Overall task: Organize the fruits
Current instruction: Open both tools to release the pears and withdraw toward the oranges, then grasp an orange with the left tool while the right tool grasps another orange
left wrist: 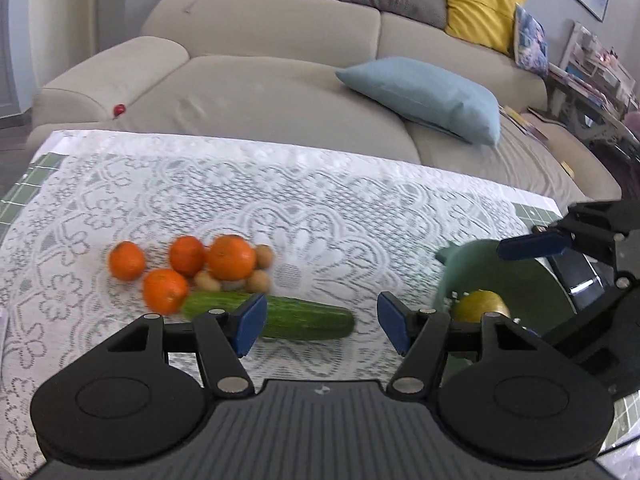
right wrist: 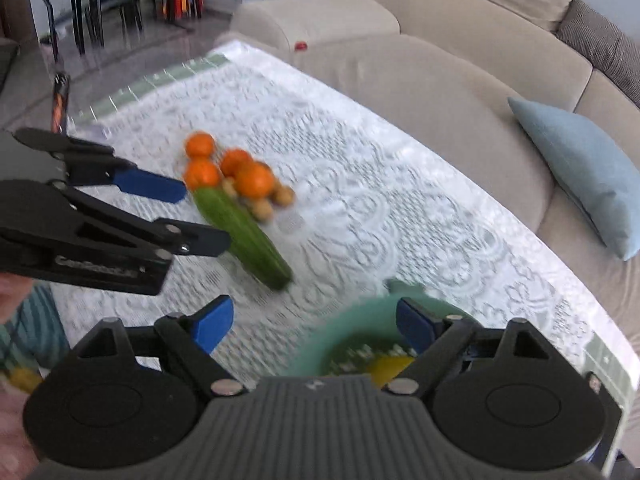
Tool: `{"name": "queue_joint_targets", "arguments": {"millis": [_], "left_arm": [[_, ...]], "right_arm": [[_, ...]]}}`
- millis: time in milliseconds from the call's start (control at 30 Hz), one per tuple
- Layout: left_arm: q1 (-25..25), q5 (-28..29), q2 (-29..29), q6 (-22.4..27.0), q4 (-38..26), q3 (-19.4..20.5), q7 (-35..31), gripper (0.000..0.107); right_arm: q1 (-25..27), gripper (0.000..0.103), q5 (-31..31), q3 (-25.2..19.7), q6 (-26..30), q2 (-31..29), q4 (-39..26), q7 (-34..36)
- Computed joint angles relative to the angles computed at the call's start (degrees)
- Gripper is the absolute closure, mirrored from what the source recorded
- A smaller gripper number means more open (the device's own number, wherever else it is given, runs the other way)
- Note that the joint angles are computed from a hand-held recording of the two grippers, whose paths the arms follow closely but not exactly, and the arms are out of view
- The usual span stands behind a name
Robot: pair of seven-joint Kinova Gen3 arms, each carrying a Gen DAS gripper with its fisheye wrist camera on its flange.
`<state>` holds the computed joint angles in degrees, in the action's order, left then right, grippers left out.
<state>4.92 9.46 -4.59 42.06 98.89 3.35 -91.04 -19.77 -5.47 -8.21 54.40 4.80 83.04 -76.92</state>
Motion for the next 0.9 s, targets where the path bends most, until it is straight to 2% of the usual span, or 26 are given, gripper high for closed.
{"name": "queue_joint_targets", "arguments": {"millis": [67, 133, 200, 433, 633, 700, 800, 900], "left_arm": [[-0.53, 0.68, -0.34, -1.03, 0.98, -0.89, -1.16, 0.033], [-1.08, 1.35, -0.75, -2.39, 2.16, -1.65, -2.52, 0.033], [-1.69, 2.25, -0.98, -3.59, 3.33, -2.48, -4.05, 0.033], [-3.98, 10.01, -1.12, -8.53, 7.61, -6.36, -13.81, 0.033], [-6.03, 16.01, -0.16, -11.90, 9.86, -7.84, -20.90, 0.033], [-6.81, 16.70, 0.35, -12.74, 10.30, -7.79, -21.75, 0.033], [-7.95, 19.53, 1.27, -14.03, 11.19, -8.15, -23.32, 0.033], [-9.49, 24.96, 2.48, -12.85, 11.42, -9.03, -27.45, 0.034]], "right_arm": [[0.23, 0.018, -0.80, -1.40, -2.58, -0.28, 1.34, -1.06], [1.94, 0.018, 0.47, -5.07, -6.01, -0.78, 3.19, -3.83], [-0.51, 0.018, 3.87, -5.30, -9.79, -1.31, 5.19, -8.49], [-18.93, 0.018, 13.89, 7.74, -22.14, -1.45, 12.48, -24.80], [-34.80, 0.018, 23.82, 22.25, -27.73, 1.52, 15.27, -38.78], [-36.95, 0.018, 26.08, 24.32, -28.90, 2.55, 15.76, -43.44], [-33.94, 0.018, 31.46, 20.64, -29.94, 3.80, 16.03, -50.43], [-27.34, 0.018, 38.18, 13.25, -31.61, 4.46, 17.02, -57.22]]}}
